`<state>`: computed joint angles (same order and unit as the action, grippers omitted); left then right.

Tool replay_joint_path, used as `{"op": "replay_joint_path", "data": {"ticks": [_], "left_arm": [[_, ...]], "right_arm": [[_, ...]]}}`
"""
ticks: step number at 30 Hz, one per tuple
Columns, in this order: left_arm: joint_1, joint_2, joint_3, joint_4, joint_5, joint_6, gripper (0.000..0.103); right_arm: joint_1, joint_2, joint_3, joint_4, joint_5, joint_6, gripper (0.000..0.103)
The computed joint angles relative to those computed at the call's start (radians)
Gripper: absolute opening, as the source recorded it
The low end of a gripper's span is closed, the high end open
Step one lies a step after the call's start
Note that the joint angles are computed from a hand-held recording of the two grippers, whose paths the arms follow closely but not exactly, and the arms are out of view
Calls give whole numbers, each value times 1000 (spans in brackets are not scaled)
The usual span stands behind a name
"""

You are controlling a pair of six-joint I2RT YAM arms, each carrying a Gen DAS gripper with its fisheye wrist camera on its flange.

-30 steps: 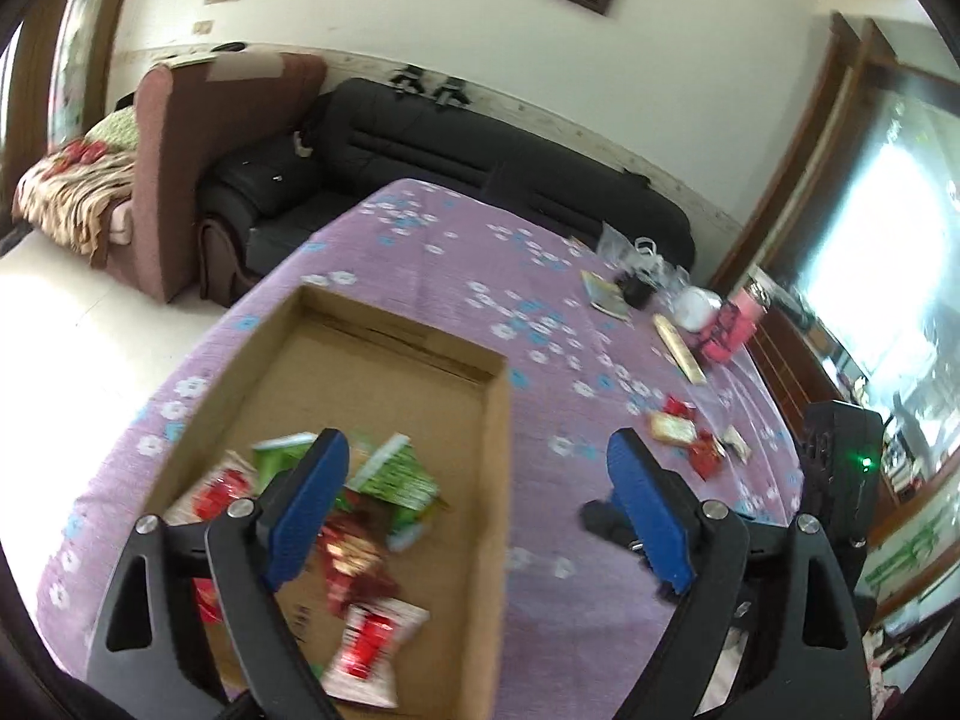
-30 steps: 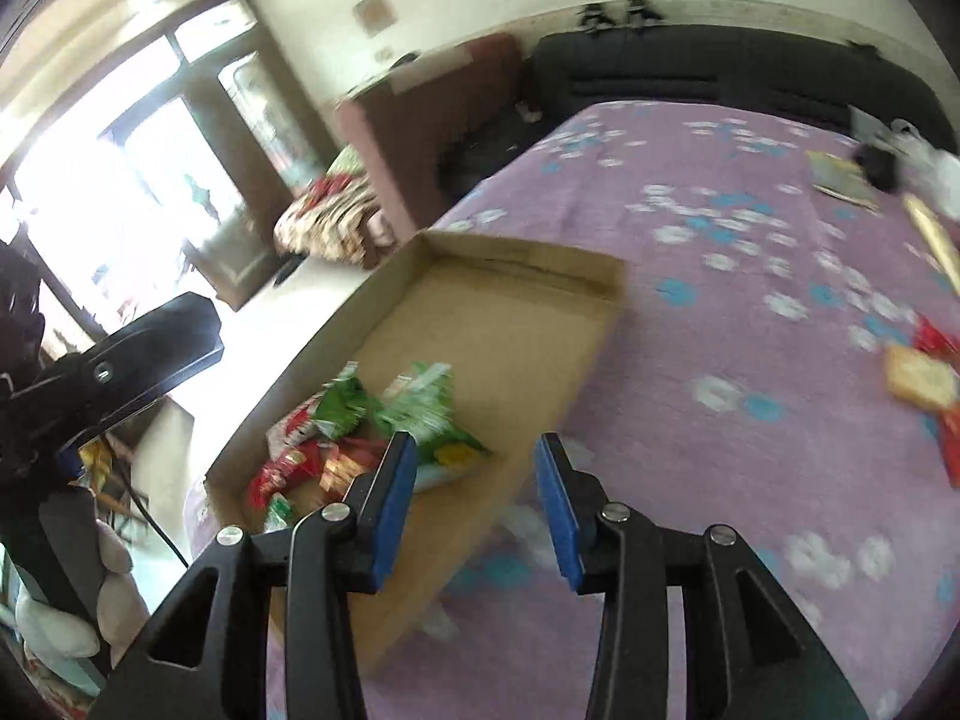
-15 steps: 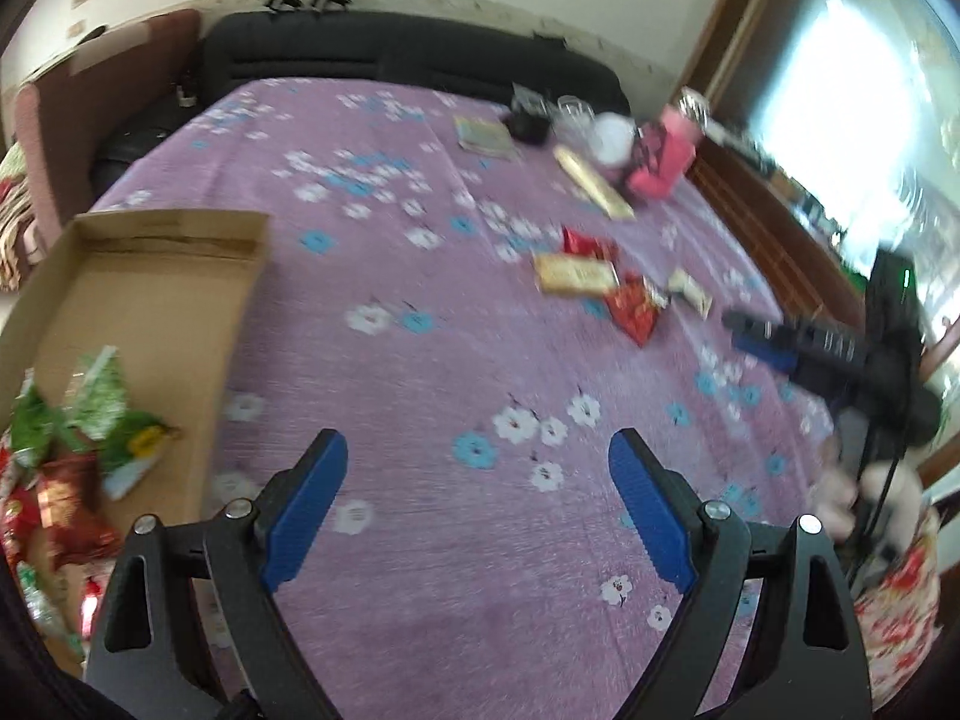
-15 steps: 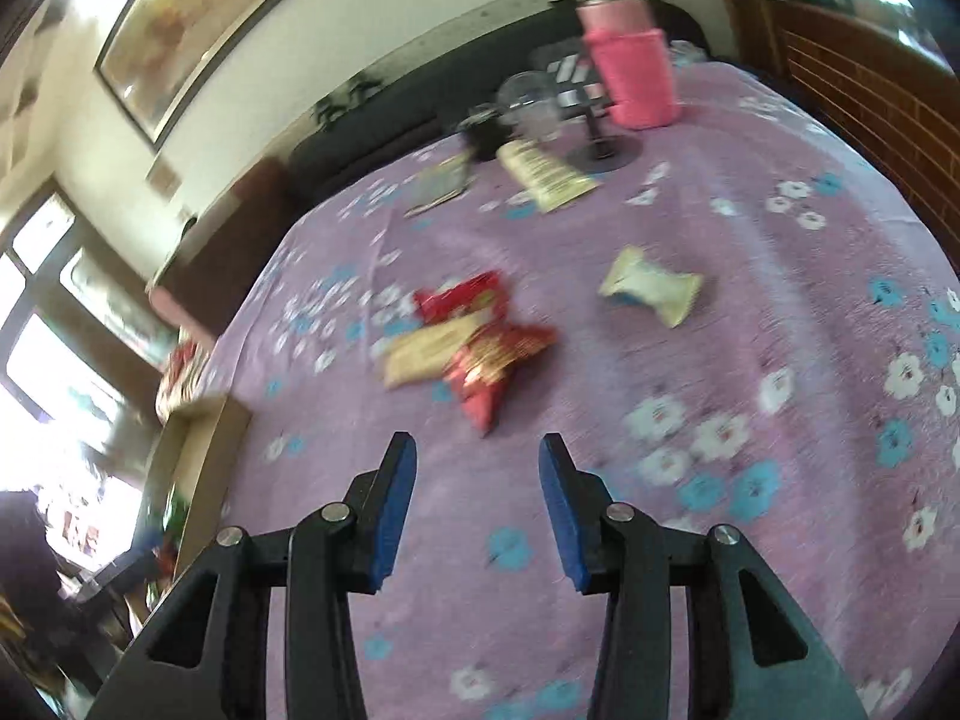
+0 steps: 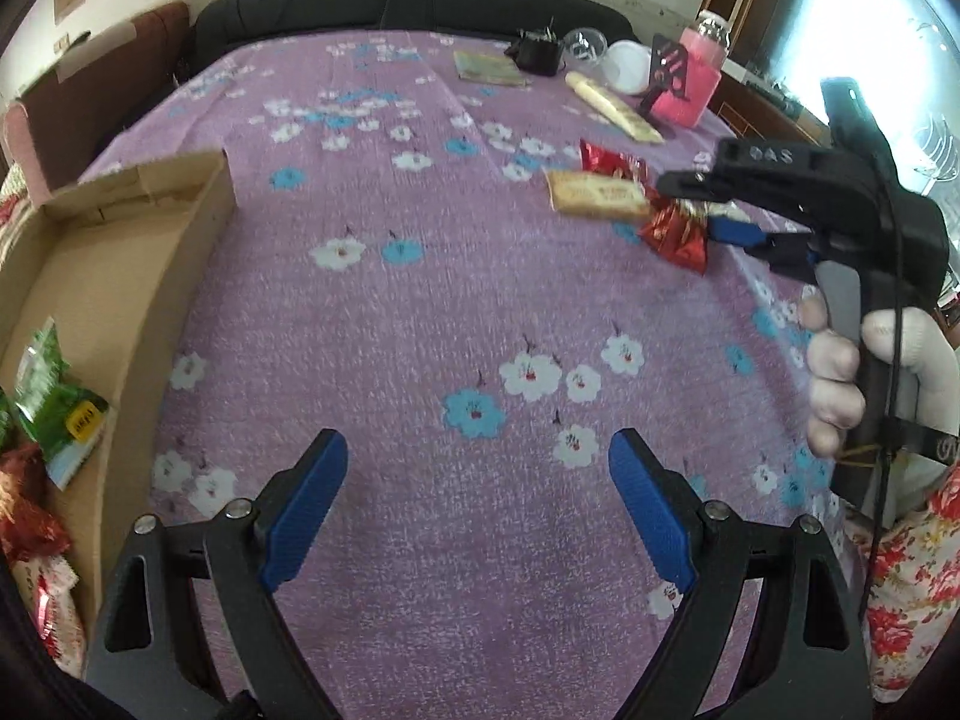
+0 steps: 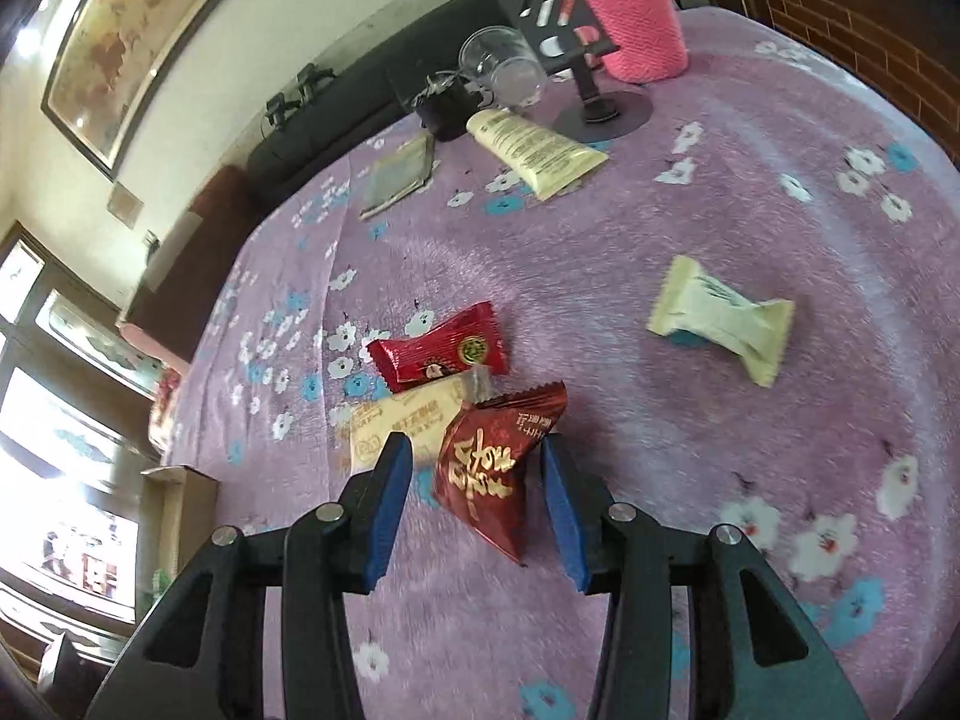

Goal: Organize snacks
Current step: 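Grasp the red Jacks bag from the table with the right gripper, then grasp the cream biscuit packet with the left gripper while the right holds the red bag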

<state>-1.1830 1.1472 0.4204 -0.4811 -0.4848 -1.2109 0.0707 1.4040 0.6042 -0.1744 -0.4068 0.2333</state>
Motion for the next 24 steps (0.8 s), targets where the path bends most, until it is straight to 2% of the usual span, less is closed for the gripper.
{"op": "replay_joint_path", "data": {"ticks": [5, 6, 7, 12, 16, 18, 20, 22, 24], "left_arm": [[-5, 14, 2, 4, 18, -13, 94], [-5, 9, 0, 6, 24, -18, 96], [-5, 9, 0, 6, 28, -19, 96], [-7, 54, 36, -21, 65, 14, 103], [-15, 102, 83, -63, 95, 38, 103], [35, 6, 41, 1, 154, 87, 100], [98, -57, 46, 22, 161, 168, 98], [151, -51, 94, 29, 121, 270, 98], [243, -26, 127, 105, 131, 391, 98]], "right_arm": [[64, 21, -8, 26, 93, 3, 47], [76, 21, -7, 29, 111, -1, 40], [80, 14, -9, 15, 114, -18, 33], [68, -73, -54, -11, 83, -37, 32], [2, -175, -110, -55, 45, -78, 32], [-12, -214, -132, -69, 54, -102, 32], [-44, -251, -154, -84, 55, -133, 33], [-73, -272, -169, -79, 45, -157, 33], [-116, -274, -178, -66, -9, -166, 33]]}}
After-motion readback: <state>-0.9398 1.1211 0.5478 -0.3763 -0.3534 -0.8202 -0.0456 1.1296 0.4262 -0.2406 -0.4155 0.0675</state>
